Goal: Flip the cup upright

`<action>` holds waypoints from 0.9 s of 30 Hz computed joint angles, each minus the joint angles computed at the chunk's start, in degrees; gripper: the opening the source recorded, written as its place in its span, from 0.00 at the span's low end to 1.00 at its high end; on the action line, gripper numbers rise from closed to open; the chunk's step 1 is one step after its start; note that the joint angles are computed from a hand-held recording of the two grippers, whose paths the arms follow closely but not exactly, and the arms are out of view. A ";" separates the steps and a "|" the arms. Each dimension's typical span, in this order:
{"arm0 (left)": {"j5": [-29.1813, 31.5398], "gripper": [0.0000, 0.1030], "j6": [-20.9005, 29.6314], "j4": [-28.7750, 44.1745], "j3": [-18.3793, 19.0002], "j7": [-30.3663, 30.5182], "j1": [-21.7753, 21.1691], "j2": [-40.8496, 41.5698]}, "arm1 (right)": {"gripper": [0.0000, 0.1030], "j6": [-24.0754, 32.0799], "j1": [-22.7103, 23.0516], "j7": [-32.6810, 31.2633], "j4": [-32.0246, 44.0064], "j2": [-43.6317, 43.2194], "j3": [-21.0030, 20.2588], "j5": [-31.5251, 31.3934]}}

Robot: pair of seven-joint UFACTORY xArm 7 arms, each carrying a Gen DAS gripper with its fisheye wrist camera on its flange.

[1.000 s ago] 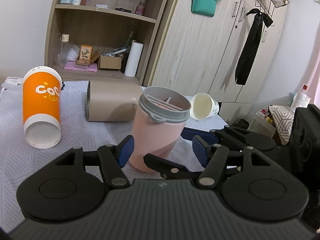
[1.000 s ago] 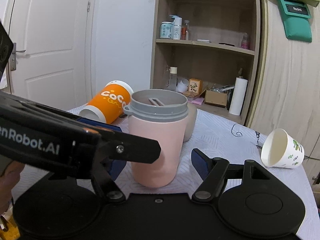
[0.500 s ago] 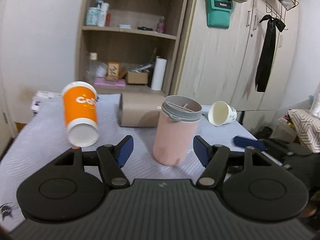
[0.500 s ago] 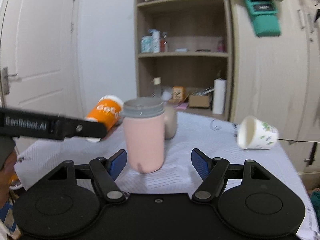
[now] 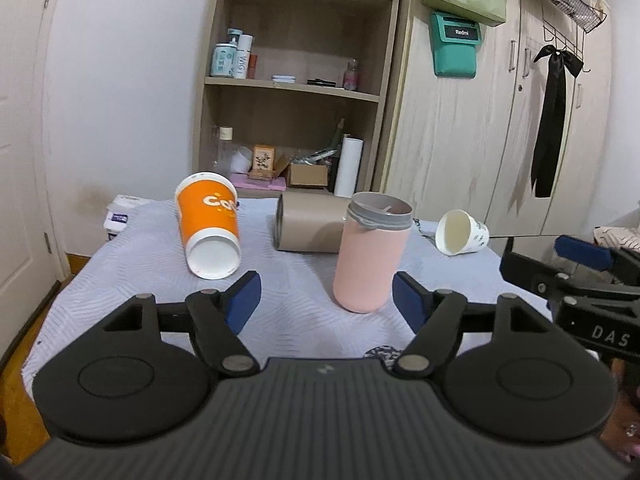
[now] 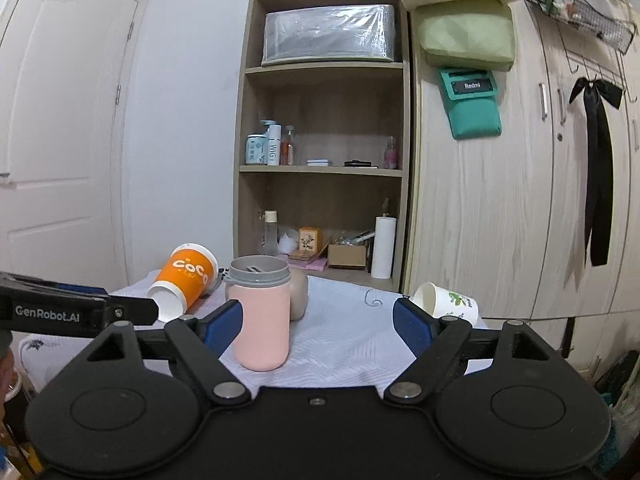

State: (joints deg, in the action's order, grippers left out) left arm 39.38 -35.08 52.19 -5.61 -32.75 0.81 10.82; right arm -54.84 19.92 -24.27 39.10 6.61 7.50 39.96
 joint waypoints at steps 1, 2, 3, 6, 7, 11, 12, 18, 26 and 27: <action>-0.97 0.75 -0.18 -0.55 0.22 1.02 -0.30 -0.25 | 0.84 -0.59 0.53 -1.54 0.48 0.34 0.20 1.48; -1.82 0.76 -0.46 -1.03 0.41 1.94 -0.50 -0.42 | 0.87 -1.16 1.04 -2.83 0.74 0.58 0.42 2.67; -2.48 0.79 -0.81 -1.41 0.55 2.71 -0.64 -0.49 | 0.94 -1.59 1.55 -3.93 0.93 0.68 0.66 3.81; -5.33 0.89 -1.94 -2.84 0.95 5.51 -1.31 -0.87 | 1.00 -5.27 2.81 -5.28 1.95 2.17 1.10 6.52; -6.59 0.91 -2.42 -3.38 1.09 6.58 -1.59 -0.99 | 1.00 -6.03 3.23 -5.91 2.47 2.53 1.24 7.88; -9.97 0.95 -3.50 -4.48 1.33 9.34 -2.27 -1.17 | 1.00 -6.89 4.24 -7.20 3.80 3.00 1.68 11.82; -11.15 0.96 -3.86 -4.83 1.41 10.40 -2.56 -1.18 | 1.00 -6.75 4.23 -6.65 3.75 2.90 1.73 11.89; -14.28 0.98 -3.58 -6.16 1.45 13.56 -3.28 -1.89 | 1.00 -6.79 4.67 -6.54 4.28 3.15 1.90 14.50; -16.74 1.00 -1.72 -6.44 1.43 15.10 -3.72 -2.53 | 1.00 -5.56 4.42 -5.73 4.04 2.52 1.88 16.34; -16.89 1.00 -1.59 -6.42 1.42 15.14 -3.71 -2.53 | 1.00 -5.88 4.55 -5.95 4.18 2.63 1.95 16.67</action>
State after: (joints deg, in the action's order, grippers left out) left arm 22.49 -36.67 45.77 -4.19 -17.62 -2.90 8.29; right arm -60.72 24.48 -30.22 43.28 9.24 9.45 56.63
